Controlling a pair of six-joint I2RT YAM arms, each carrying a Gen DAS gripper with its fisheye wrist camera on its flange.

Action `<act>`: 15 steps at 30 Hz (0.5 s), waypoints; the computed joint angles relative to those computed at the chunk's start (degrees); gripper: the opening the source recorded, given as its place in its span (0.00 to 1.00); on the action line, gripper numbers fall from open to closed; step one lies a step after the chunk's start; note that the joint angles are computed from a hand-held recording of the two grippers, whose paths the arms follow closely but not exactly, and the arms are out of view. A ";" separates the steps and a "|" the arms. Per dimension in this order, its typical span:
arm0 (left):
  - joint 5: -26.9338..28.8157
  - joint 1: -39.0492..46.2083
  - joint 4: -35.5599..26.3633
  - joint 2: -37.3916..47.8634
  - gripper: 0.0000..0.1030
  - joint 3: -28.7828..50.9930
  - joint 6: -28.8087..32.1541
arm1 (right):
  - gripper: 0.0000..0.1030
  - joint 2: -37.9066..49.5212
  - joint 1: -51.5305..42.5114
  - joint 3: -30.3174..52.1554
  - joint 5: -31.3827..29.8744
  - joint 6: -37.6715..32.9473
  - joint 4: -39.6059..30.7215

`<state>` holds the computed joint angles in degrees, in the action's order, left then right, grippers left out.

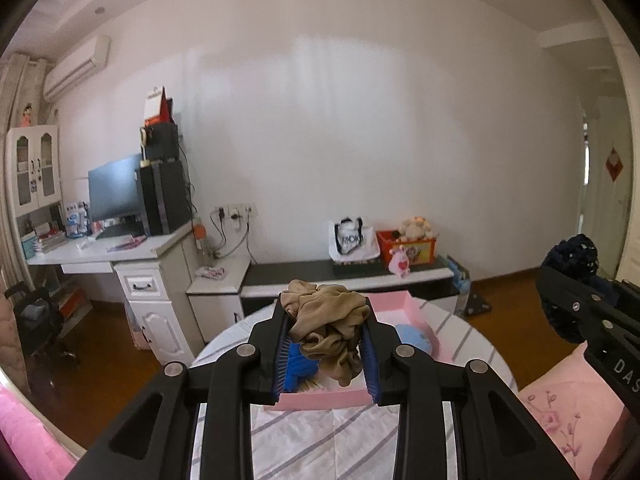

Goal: Organize soft objects
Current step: 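Lower the cloth and knit into the pink box and open both tools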

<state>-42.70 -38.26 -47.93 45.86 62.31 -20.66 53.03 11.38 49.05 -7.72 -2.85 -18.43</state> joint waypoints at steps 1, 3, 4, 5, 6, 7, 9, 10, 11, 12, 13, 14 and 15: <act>4.57 4.81 3.06 2.02 0.28 -0.04 2.61 | 0.23 2.08 -0.20 0.51 -0.28 0.00 0.94; 13.27 14.05 8.30 8.56 0.28 1.96 7.13 | 0.23 7.76 -0.86 1.55 -1.06 -0.08 3.74; 15.85 16.70 9.88 11.68 0.28 2.96 8.27 | 0.23 9.88 -1.16 2.20 -1.35 -0.12 4.54; 18.54 19.42 11.20 15.13 0.28 4.75 9.53 | 0.23 12.47 -1.82 2.64 -2.00 -0.27 5.73; 21.24 21.92 12.30 18.99 0.28 6.83 10.51 | 0.23 15.76 -1.99 3.65 -2.30 -0.18 6.84; 23.48 24.10 13.04 23.17 0.28 9.50 11.25 | 0.23 17.82 -1.79 4.39 -2.26 -0.06 7.40; 25.87 27.12 13.45 30.63 0.28 14.99 12.26 | 0.23 23.46 -1.77 6.32 -2.64 -0.33 8.99; 26.60 28.41 13.07 34.90 0.28 18.91 12.73 | 0.23 25.27 -1.70 6.98 -2.70 -0.43 9.40; 27.19 29.35 12.69 38.56 0.28 22.28 13.12 | 0.23 27.98 -1.55 8.11 -2.81 -0.54 9.83; 27.97 30.25 11.87 43.00 0.28 26.66 13.46 | 0.23 30.61 -1.47 9.34 -3.12 -0.68 10.02; 28.70 30.92 11.12 46.39 0.28 30.14 13.61 | 0.23 32.14 -1.36 10.00 -3.30 -0.75 10.06; 29.43 31.55 10.19 49.78 0.28 33.81 13.70 | 0.23 34.54 -1.27 11.23 -3.45 -0.90 10.12; 30.22 32.30 8.97 54.03 0.28 38.59 13.92 | 0.23 36.71 -1.17 12.37 -3.35 -1.13 10.26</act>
